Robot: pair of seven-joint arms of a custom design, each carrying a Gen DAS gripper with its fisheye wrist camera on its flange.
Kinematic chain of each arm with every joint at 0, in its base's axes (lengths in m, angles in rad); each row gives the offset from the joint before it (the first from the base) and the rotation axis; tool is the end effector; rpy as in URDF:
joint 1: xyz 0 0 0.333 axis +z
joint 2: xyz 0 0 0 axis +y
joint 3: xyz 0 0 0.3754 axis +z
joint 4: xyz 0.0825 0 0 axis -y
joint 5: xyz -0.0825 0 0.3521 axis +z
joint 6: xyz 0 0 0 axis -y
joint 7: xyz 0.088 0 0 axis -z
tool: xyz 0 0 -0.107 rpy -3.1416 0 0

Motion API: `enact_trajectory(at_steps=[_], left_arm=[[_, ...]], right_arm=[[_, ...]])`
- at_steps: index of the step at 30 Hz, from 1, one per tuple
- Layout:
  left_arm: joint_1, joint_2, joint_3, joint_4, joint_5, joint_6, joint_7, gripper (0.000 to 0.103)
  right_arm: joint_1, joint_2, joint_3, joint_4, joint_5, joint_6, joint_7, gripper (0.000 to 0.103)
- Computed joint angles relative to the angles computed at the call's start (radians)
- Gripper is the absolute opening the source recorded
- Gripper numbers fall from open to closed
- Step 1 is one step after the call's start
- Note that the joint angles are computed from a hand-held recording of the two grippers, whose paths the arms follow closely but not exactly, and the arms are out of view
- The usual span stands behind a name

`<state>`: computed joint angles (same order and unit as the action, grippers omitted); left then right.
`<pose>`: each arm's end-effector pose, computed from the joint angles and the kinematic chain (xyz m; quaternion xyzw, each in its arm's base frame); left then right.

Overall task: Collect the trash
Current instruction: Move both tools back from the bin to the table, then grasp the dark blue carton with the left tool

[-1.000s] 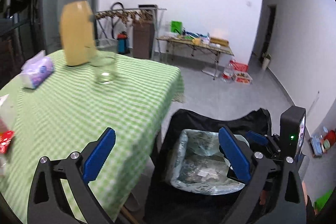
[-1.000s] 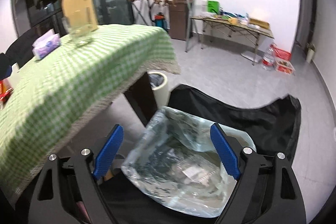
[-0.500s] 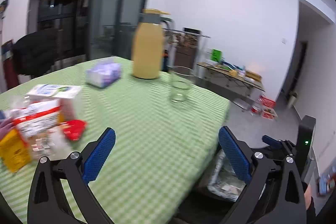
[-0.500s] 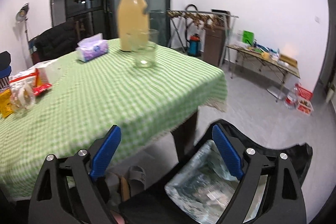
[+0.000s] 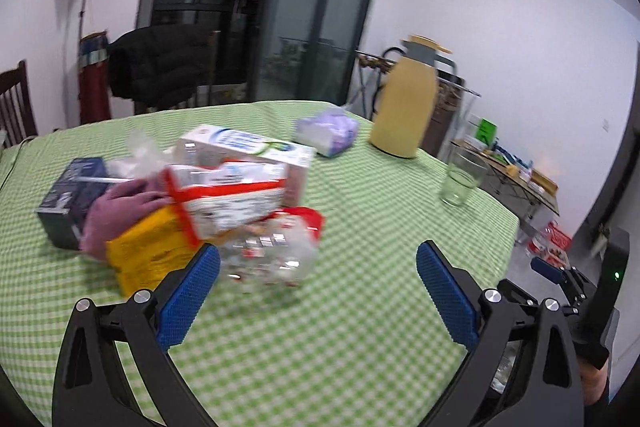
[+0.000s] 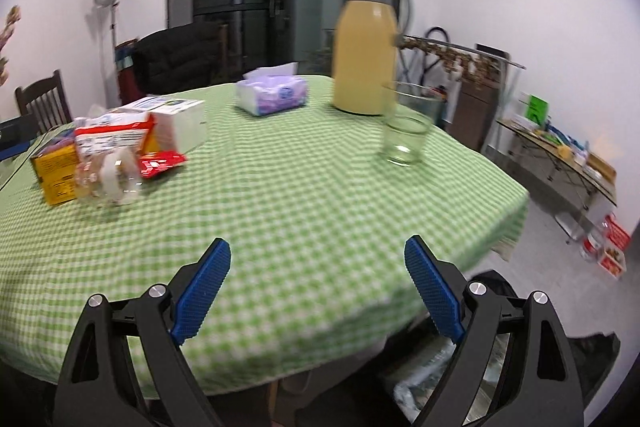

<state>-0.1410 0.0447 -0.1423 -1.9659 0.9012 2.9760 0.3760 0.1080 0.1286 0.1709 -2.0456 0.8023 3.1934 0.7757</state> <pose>0.5419 -0.2123 0.6174 -0.6432 0.5854 -0.4066 0.2797 0.5846 0.0916 0.5578 -0.6890 0.5416 -0.2943 0.3812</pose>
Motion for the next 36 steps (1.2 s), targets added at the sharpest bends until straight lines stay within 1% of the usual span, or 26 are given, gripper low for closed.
enact_trajectory(at_steps=[2,4,5,7,8,9,11,13,14,15,18,19,20,21,23,24,25,26,27,28,30,31,32,34,35,36], left_arm=[[0.027,-0.021,0.018,-0.026,-0.036,0.007,0.038,0.095],[0.055,-0.042,0.034,-0.038,0.022,-0.004,-0.005,0.096],[0.078,-0.054,0.045,-0.038,0.057,-0.031,-0.025,0.095],[0.111,-0.058,0.050,-0.032,0.061,-0.085,-0.018,0.095],[0.126,-0.055,0.055,-0.028,0.037,-0.102,0.010,0.095],[0.147,-0.045,0.067,-0.023,0.016,-0.105,0.033,0.095],[0.182,-0.023,0.085,-0.018,-0.005,-0.068,0.059,0.095],[0.208,0.015,0.113,0.008,0.080,-0.066,-0.023,0.095],[0.219,0.033,0.125,0.013,0.102,-0.043,-0.037,0.095],[0.224,0.044,0.129,0.014,0.097,-0.040,-0.033,0.095],[0.246,0.089,0.134,0.013,-0.003,-0.031,0.055,0.095],[0.237,0.096,0.136,0.020,-0.019,-0.070,0.066,0.095],[0.234,0.102,0.138,0.023,-0.031,-0.080,0.075,0.095],[0.236,0.107,0.145,0.016,-0.038,-0.055,0.073,0.095],[0.255,0.116,0.124,0.013,-0.171,-0.066,0.158,0.095],[0.257,0.114,0.122,0.008,-0.214,-0.078,0.176,0.094],[0.269,0.115,0.107,0.010,-0.291,-0.097,0.231,0.093],[0.286,0.116,0.088,0.005,-0.375,-0.097,0.299,0.085],[0.302,0.114,0.075,-0.010,-0.446,-0.069,0.356,0.080],[0.296,0.112,0.087,-0.022,-0.455,-0.040,0.359,0.067],[0.264,0.104,0.133,-0.035,-0.402,-0.008,0.310,0.066],[0.259,0.098,0.142,-0.043,-0.390,0.010,0.302,0.065],[0.243,0.088,0.165,-0.049,-0.343,0.028,0.259,0.065],[0.215,0.066,0.214,-0.059,-0.217,0.050,0.131,0.064],[0.211,0.062,0.224,-0.055,-0.165,0.056,0.075,0.064],[0.204,0.052,0.245,-0.055,-0.079,0.073,-0.019,0.064]], right_arm=[[0.019,0.005,-0.007,0.013,-0.028,-0.007,0.016,0.085],[0.010,0.003,0.020,0.021,-0.009,-0.005,-0.018,0.085],[-0.002,-0.001,0.043,0.024,0.019,-0.002,-0.055,0.085],[-0.002,-0.001,0.055,0.029,0.049,-0.001,-0.095,0.085],[0.010,0.001,0.042,0.030,0.040,-0.002,-0.089,0.085],[0.040,0.003,0.010,0.028,-0.003,-0.004,-0.047,0.085],[0.072,0.010,-0.026,0.030,-0.063,-0.011,0.017,0.085],[0.086,0.017,-0.039,0.039,-0.108,-0.023,0.066,0.085],[0.092,0.020,-0.042,0.042,-0.128,-0.024,0.084,0.085],[0.106,0.021,-0.055,0.042,-0.162,-0.022,0.109,0.085],[0.116,0.027,-0.056,0.045,-0.224,-0.014,0.146,0.085],[0.110,0.028,-0.048,0.048,-0.233,-0.014,0.150,0.085],[0.107,0.032,-0.042,0.055,-0.241,-0.020,0.157,0.085],[0.103,0.038,-0.033,0.066,-0.244,-0.029,0.161,0.085],[0.085,0.049,-0.002,0.087,-0.232,-0.042,0.146,0.085],[0.093,0.055,-0.005,0.096,-0.244,-0.048,0.149,0.085],[0.121,0.061,-0.033,0.102,-0.281,-0.052,0.178,0.085],[0.152,0.067,-0.067,0.110,-0.326,-0.059,0.214,0.085],[0.179,0.076,-0.095,0.123,-0.368,-0.071,0.249,0.085],[0.177,0.084,-0.088,0.138,-0.379,-0.081,0.259,0.085],[0.136,0.095,-0.026,0.163,-0.344,-0.091,0.229,0.085],[0.125,0.100,-0.005,0.173,-0.328,-0.092,0.217,0.085],[0.120,0.107,0.011,0.183,-0.315,-0.093,0.207,0.085],[0.107,0.124,0.050,0.211,-0.281,-0.109,0.177,0.085],[0.103,0.130,0.063,0.221,-0.265,-0.117,0.162,0.085],[0.094,0.142,0.088,0.238,-0.241,-0.135,0.136,0.085]])
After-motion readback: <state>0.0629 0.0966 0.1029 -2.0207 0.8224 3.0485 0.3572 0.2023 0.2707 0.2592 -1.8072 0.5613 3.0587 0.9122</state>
